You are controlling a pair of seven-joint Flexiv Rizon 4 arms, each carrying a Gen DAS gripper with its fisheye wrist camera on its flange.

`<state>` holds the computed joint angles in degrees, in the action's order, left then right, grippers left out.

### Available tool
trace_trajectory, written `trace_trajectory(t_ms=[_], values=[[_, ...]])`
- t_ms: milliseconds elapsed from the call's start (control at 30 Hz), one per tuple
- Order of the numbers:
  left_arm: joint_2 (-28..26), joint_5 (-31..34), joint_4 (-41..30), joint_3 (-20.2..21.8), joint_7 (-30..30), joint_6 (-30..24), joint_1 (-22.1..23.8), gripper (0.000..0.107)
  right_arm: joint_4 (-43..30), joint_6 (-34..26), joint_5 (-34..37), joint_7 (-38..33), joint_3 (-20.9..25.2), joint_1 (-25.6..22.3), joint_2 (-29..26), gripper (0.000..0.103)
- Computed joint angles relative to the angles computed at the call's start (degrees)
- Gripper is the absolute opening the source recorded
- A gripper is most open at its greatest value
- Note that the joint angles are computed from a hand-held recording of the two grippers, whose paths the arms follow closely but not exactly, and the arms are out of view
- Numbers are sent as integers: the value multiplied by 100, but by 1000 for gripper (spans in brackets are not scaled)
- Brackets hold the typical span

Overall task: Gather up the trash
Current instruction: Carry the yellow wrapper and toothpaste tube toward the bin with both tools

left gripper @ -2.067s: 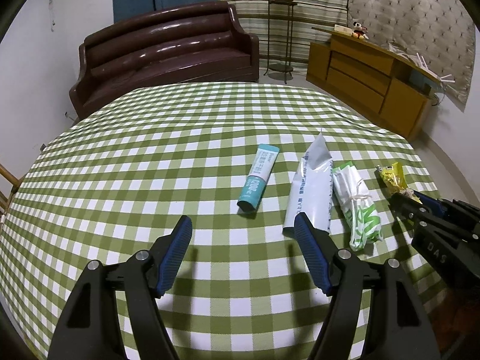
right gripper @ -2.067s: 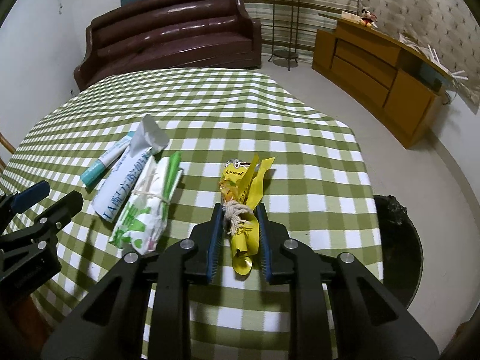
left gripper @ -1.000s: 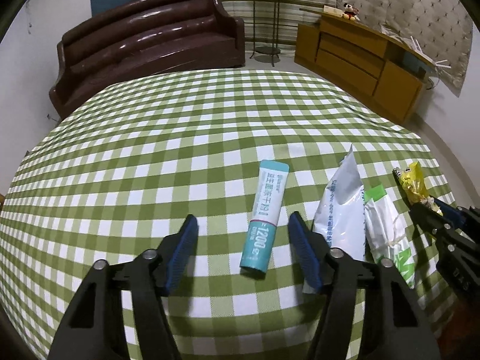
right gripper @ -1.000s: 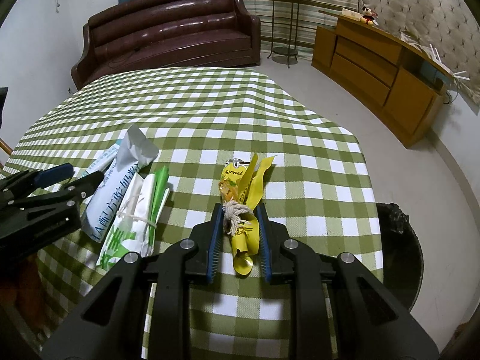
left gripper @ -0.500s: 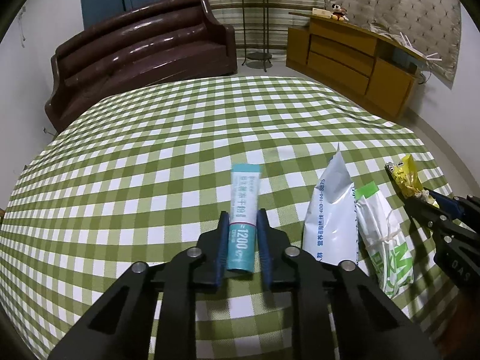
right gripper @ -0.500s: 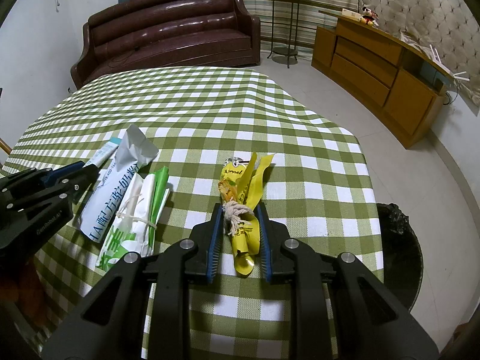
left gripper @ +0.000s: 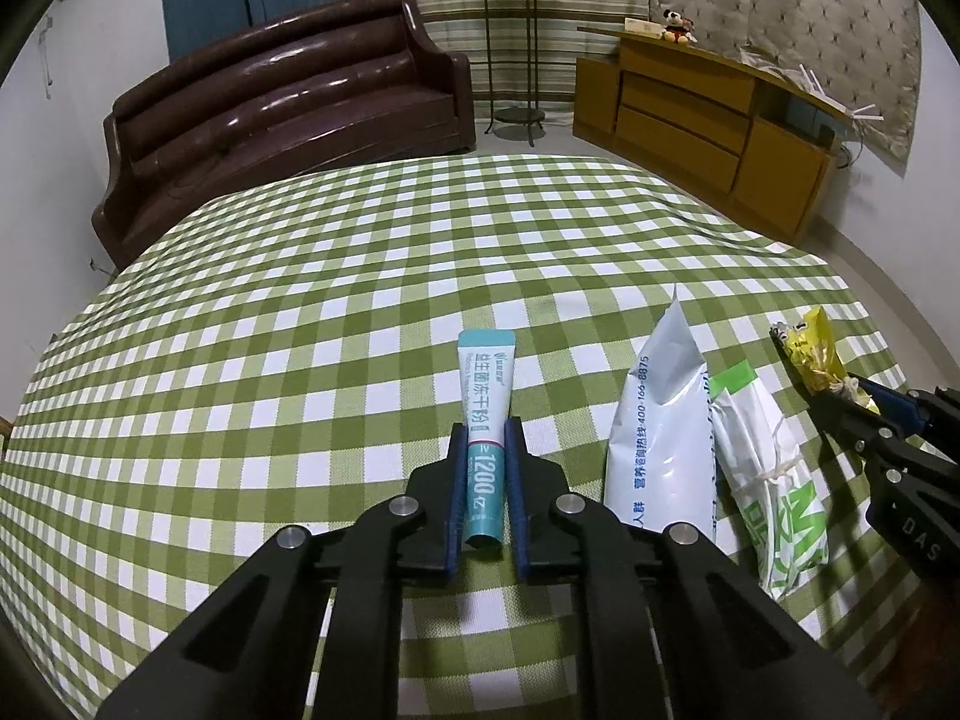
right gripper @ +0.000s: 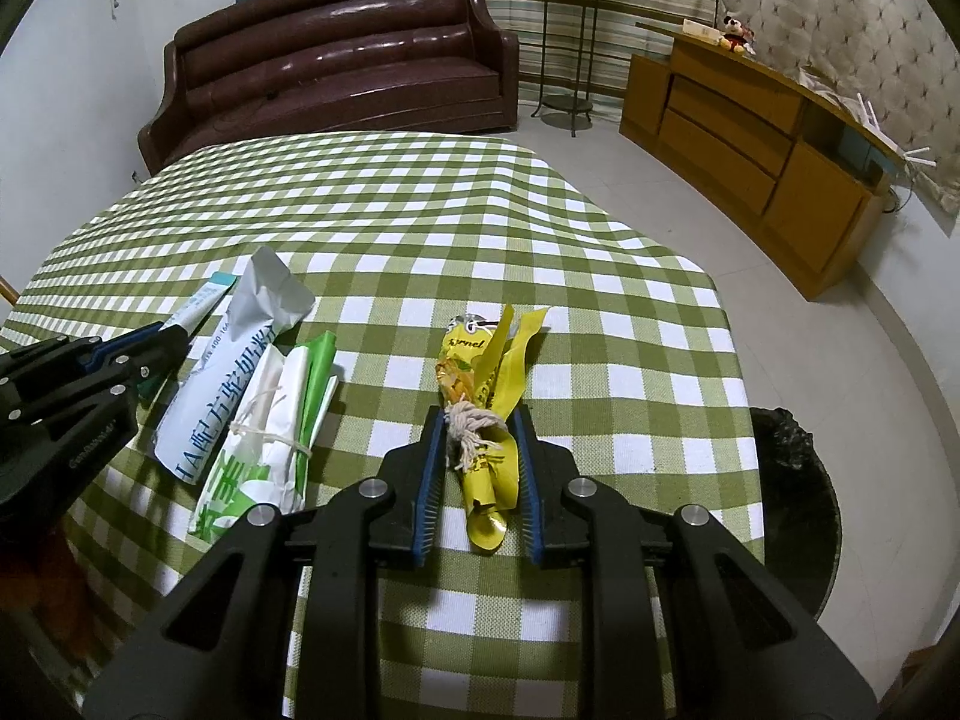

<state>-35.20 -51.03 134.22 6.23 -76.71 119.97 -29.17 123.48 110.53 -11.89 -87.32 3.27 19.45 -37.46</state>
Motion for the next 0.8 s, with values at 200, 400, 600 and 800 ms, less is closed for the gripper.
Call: trace_trajectory(t_ms=[200,400,600,800], values=[[-2,-225,-12,4,94,32,-113,10,76,83,213,-22,-163,233,17,21],[18,-400,42,-57,128,98,-172,9,159,159,312,-23,-166,257,47,21],[110,-659,175,-147,205,264,-274,8,360,333,385,-89,-145,231,99,21],[285,-855,402,-385,199,516,-272,8,608,556,424,-137,-44,89,226,21]])
